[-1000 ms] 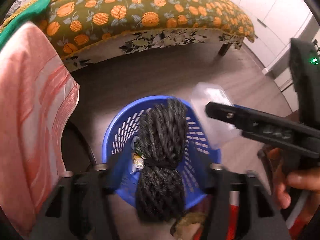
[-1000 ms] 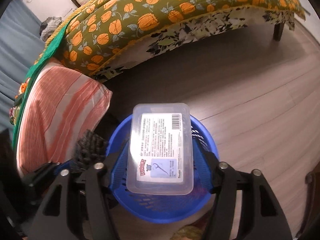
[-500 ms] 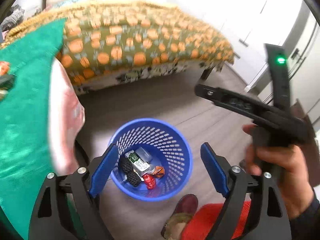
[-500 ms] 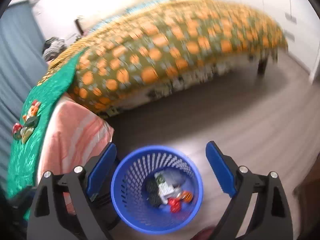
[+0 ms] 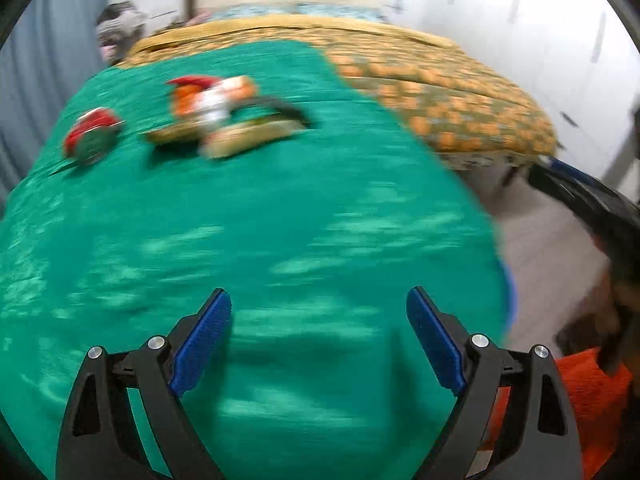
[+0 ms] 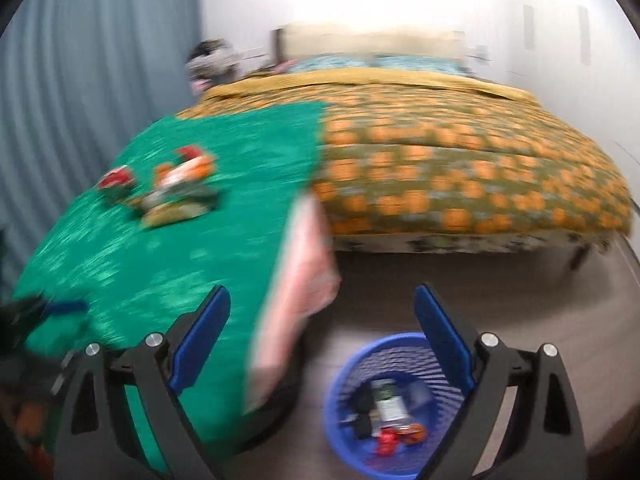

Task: Collect trash
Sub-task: 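Move both tools back over the table toward the gold foil bag, then grasp the gold foil bag with the left tool while the right tool grasps the cream snack bar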

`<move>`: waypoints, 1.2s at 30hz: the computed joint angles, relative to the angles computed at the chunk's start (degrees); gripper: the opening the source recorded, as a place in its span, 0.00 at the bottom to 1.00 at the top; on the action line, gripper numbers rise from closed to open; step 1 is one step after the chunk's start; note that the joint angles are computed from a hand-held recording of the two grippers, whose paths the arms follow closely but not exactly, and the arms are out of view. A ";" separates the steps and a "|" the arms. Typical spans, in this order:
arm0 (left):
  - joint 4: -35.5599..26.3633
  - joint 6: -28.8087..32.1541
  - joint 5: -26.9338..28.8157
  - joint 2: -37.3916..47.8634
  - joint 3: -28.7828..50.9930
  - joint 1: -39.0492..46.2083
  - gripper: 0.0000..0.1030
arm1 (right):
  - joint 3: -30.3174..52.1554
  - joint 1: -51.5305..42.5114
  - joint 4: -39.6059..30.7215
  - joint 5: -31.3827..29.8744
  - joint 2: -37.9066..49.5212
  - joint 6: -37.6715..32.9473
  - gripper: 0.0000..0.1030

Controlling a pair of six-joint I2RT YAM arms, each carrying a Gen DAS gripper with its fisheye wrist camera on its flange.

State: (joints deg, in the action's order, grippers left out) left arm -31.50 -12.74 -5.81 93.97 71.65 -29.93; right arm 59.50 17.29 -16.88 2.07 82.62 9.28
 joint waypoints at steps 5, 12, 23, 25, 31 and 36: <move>0.35 7.12 1.86 2.26 1.25 10.95 0.86 | 3.57 9.74 1.10 2.87 5.94 0.13 0.88; -1.32 16.88 8.84 15.53 19.64 19.65 0.88 | 6.06 13.51 2.33 2.18 11.19 -1.99 0.88; -12.47 34.69 10.83 39.48 53.27 20.51 0.92 | 5.62 11.19 2.04 -1.78 12.74 -2.99 0.88; -12.46 37.83 12.79 39.53 52.71 20.42 0.91 | 5.72 10.89 2.10 -2.06 12.90 -2.90 0.88; -20.02 42.63 20.76 41.33 56.83 21.59 0.68 | 5.98 10.13 2.35 -3.34 12.82 -2.92 0.88; -14.90 39.69 18.65 40.59 54.04 20.49 0.73 | 6.79 10.06 1.98 -3.26 13.53 -2.34 0.88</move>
